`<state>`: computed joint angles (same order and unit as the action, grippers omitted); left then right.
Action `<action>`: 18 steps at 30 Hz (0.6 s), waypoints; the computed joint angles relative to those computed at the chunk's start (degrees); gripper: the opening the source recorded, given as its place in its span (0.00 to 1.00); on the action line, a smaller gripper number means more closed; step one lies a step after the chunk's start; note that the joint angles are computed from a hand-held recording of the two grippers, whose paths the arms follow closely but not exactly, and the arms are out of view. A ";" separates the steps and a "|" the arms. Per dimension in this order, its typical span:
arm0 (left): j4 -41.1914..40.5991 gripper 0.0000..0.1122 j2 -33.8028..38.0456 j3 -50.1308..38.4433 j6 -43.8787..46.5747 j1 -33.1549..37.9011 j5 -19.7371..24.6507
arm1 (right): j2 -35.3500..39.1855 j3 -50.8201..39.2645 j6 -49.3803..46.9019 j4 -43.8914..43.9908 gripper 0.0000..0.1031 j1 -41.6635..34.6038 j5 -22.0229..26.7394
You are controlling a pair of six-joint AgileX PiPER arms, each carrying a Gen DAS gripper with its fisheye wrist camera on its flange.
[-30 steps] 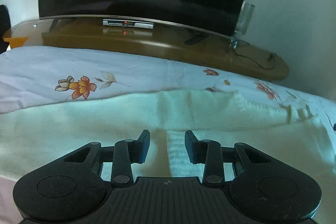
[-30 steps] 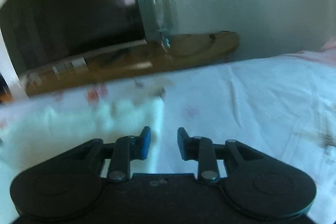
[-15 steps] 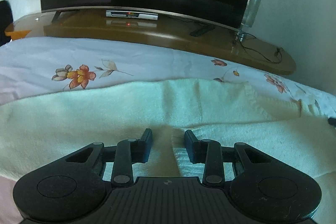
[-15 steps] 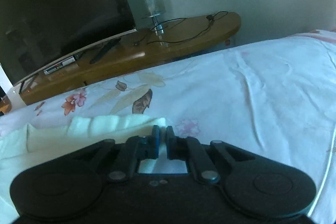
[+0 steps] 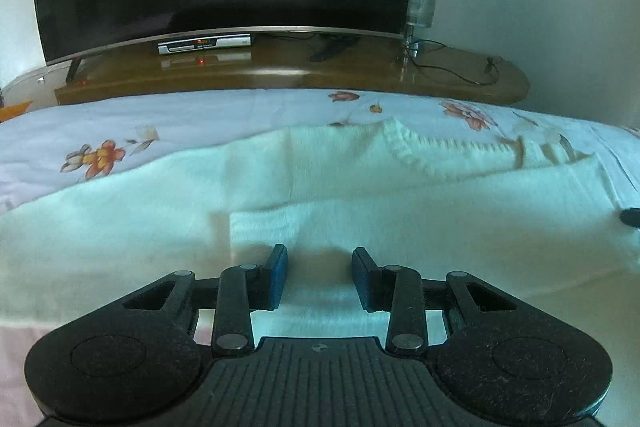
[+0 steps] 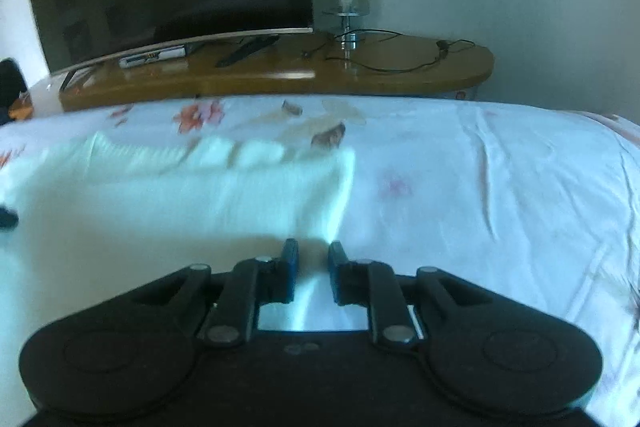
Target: Fold small clothes
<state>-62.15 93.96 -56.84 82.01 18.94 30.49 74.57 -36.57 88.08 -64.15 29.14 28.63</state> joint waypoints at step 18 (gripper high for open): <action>-1.61 0.32 -7.88 6.62 5.22 18.17 10.15 | -10.88 4.39 11.35 -0.61 0.23 22.95 21.37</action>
<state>-63.76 86.08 -50.22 87.22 37.11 40.64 63.69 -32.18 99.43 -64.76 52.09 50.00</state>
